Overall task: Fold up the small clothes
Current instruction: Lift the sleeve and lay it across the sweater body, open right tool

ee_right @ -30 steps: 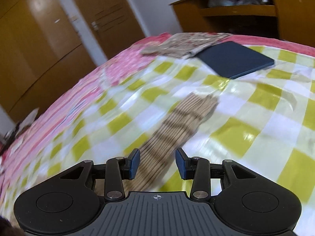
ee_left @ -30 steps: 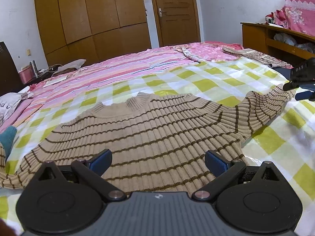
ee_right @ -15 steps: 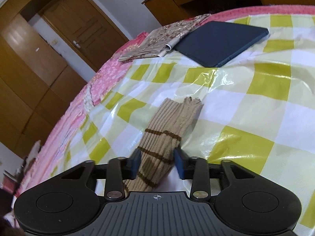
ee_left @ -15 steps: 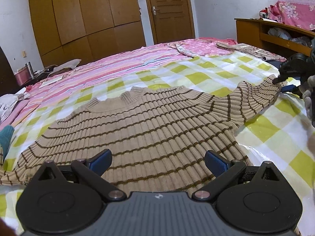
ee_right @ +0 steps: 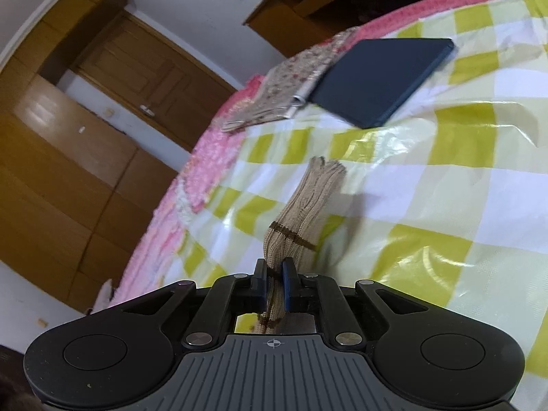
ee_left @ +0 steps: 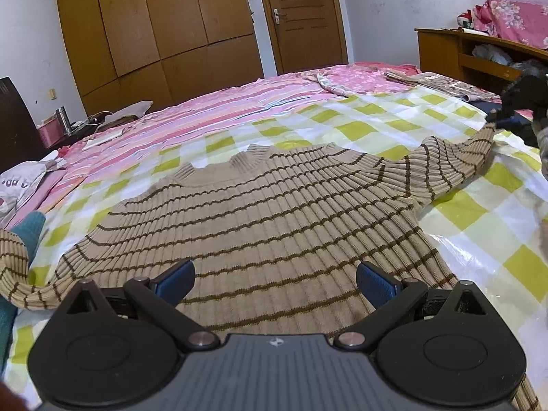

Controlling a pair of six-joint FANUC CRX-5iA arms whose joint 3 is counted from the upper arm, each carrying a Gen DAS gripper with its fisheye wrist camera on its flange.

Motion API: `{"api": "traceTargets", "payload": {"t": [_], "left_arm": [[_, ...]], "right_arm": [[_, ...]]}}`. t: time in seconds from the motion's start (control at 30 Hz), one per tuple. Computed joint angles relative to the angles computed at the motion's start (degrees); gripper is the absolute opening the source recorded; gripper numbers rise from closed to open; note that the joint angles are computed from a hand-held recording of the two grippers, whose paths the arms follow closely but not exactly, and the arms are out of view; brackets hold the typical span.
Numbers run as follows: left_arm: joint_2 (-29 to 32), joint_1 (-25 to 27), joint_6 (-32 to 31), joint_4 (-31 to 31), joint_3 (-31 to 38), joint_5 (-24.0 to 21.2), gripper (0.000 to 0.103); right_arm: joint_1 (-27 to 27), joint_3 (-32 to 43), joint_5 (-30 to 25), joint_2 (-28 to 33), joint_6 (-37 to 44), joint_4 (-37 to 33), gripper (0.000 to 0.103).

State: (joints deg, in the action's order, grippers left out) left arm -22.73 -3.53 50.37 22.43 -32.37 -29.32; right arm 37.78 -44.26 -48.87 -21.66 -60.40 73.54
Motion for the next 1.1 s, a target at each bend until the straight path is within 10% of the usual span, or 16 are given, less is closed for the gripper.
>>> {"api": "traceTargets", "payload": {"t": [0.43,0.8,1.1], "left_arm": [[-7.8,13.9,-18.3,16.2,-7.7,-5.5,0.103],[-10.9,26.4,-34.4,30.8,-14.4,-9.4,0.103],[-8.7,30.8,-39.3,36.3,-13.8,-14.0,0.103]], "right_arm": [[12.2,16.2,5.4,12.1,16.7,7.6,0.009],[21.3,43.2,8.3,38.5,58.5,-17.5,0.009],[24.5,48.9,4.4,41.4,73.9,-27.8,0.019]]}}
